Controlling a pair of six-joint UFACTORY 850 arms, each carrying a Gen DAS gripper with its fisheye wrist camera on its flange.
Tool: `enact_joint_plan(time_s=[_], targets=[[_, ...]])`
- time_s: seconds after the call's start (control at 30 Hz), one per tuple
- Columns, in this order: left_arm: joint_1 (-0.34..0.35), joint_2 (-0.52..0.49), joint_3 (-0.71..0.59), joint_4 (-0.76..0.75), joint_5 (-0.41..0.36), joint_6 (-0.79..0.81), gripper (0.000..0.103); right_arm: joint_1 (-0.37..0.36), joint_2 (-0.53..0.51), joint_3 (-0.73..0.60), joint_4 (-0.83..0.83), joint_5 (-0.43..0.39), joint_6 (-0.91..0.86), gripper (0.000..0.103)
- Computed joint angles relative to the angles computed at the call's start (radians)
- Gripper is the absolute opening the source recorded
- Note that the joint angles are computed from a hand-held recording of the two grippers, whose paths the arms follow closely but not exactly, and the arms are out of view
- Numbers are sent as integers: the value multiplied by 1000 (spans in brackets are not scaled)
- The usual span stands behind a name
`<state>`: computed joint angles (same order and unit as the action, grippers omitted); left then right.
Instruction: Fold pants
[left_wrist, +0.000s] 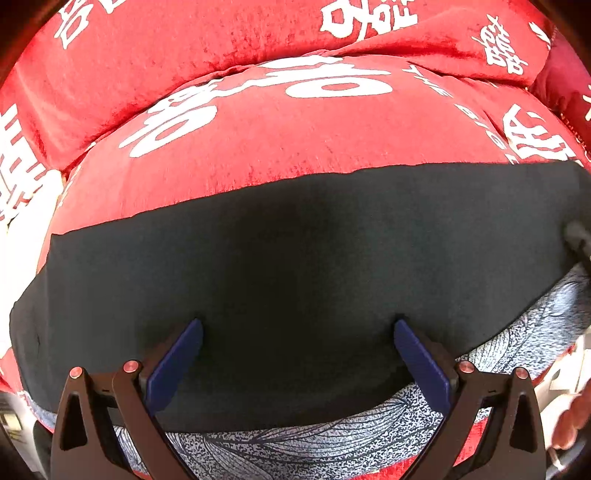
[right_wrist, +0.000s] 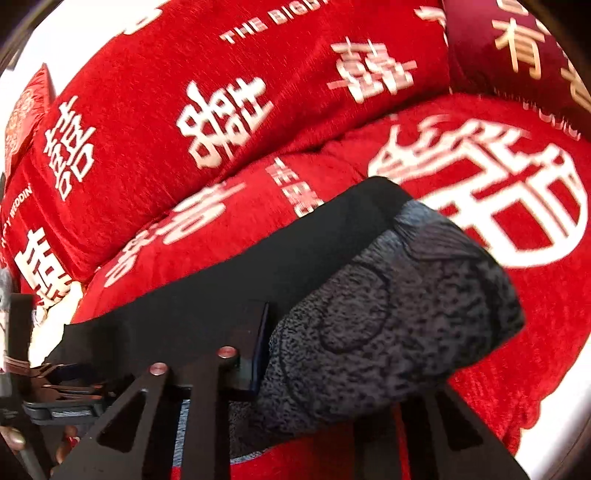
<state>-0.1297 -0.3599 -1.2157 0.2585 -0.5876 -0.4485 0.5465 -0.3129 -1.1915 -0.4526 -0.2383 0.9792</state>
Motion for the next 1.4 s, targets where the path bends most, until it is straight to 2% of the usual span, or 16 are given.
enact_joint_plan(time_s=[0.1,0.23,0.3,0.47,0.63,0.77,0.97,1.03,1.13,1.27,1.3,1.4], targets=[[8,-2,-10,-32,-5,64,103,55,22,-40,-219,-65,165,22],[86,21,-18,-291,-28,284,103,135,18,-111,-365,-153,239,21],[137,59,5,-383,-2,358,103,169,4,-149,-381,-183,212,20],[257,114,45,-500,1,483,103,274,-76,-266,-446,-295,169,20],[392,165,108,-611,10,586,103,384,-207,-404,-481,-430,75,20],[494,196,154,-654,20,630,103,448,-307,-489,-460,-488,-28,20],[576,195,187,-697,15,668,103,523,-478,-634,-386,-587,-224,20],[587,187,189,-712,9,680,103,542,-541,-701,-381,-665,-272,20],[581,187,189,-717,18,693,103,562,-562,-727,-413,-710,-285,27],[568,189,179,-747,13,728,103,559,-528,-740,-277,-704,-430,65],[566,193,178,-747,12,733,103,555,-481,-704,-228,-661,-454,74],[554,204,176,-738,13,744,103,523,-347,-592,-72,-517,-503,80]])
